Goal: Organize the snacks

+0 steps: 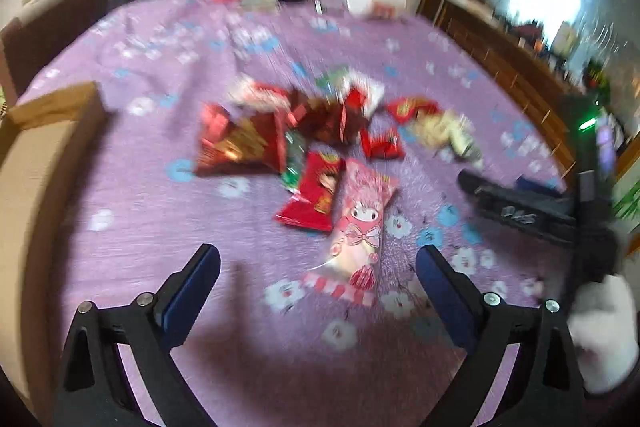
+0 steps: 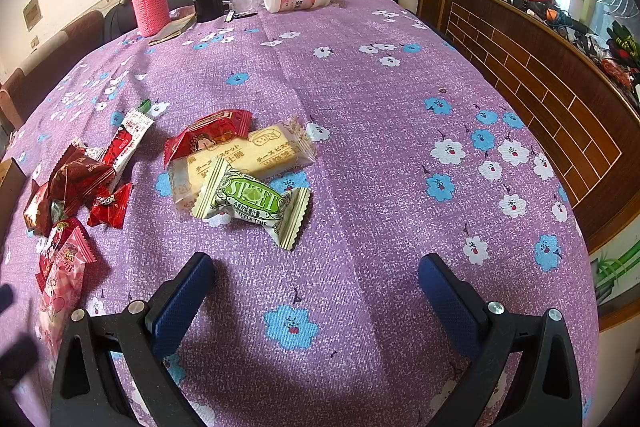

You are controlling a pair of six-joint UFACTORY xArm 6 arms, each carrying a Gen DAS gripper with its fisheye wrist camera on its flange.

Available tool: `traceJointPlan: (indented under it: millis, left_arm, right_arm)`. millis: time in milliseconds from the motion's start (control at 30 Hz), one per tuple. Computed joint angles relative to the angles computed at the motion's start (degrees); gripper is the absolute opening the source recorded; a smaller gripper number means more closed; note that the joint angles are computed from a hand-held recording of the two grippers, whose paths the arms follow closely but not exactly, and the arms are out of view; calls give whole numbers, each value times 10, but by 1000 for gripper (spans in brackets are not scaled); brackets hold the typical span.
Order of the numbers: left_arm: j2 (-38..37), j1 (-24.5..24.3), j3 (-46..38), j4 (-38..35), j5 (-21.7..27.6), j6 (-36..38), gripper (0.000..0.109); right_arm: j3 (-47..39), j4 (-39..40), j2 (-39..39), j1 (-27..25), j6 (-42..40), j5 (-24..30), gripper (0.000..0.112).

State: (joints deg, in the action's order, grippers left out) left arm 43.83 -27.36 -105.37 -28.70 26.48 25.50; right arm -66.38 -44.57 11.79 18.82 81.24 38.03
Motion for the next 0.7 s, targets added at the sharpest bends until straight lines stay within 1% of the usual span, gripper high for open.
traceJointPlan:
  millis: [67,100,200,267,300,333,367,400,433,467,500,533,600,667,700]
  left_arm:
    - [-54,5,65,-73,-33,67,98]
    - [-76,9,86,-103,-36,94,98]
    - [-140,31,137,-154,-2,151,98]
    - [-184,45,178,-200,-9,189,98]
    - [-210,53,200,-236,-13,220,98]
    - [-225,61,206,-260,-15,241,98]
    - [-245,71,218,-291,-15,267,98]
    - [-268,83,231,-327,-15,295,98]
    - [-290,98,241,-371,-11,325,99]
    - [-307,113,244,-408,-6,350,98]
    - [-326,129,247,-444,-4,375,98]
    - [-340,142,249,-472,0,395,99]
    - [-365,176,247,-528,34,430,99]
    - [-380,205,232,-523,72,424,99]
    - [-386,213,225,-510,79,417,99]
  right_arm:
    - [-1,4,0,2,0,3,102]
    - [1,15,-2,1,-9,1,102]
    - [-2,53,-1,-3,-50,-2,102]
    - [7,42,-7,-1,-42,-11,102]
    - [10,42,-10,0,-47,-13,102]
    - [15,41,-13,3,-48,-13,102]
    - [20,38,-17,6,-43,-11,102]
    - [24,36,-23,11,-34,-1,100]
    - [25,30,-28,19,-12,23,92]
    - [23,14,-38,35,17,63,78]
    - [21,6,-48,47,23,87,71]
    - [20,-6,-60,59,28,109,71]
    - [1,-65,-96,104,42,193,72]
    - [-36,-125,-130,154,28,284,72]
    - [-55,-148,-141,173,23,315,72]
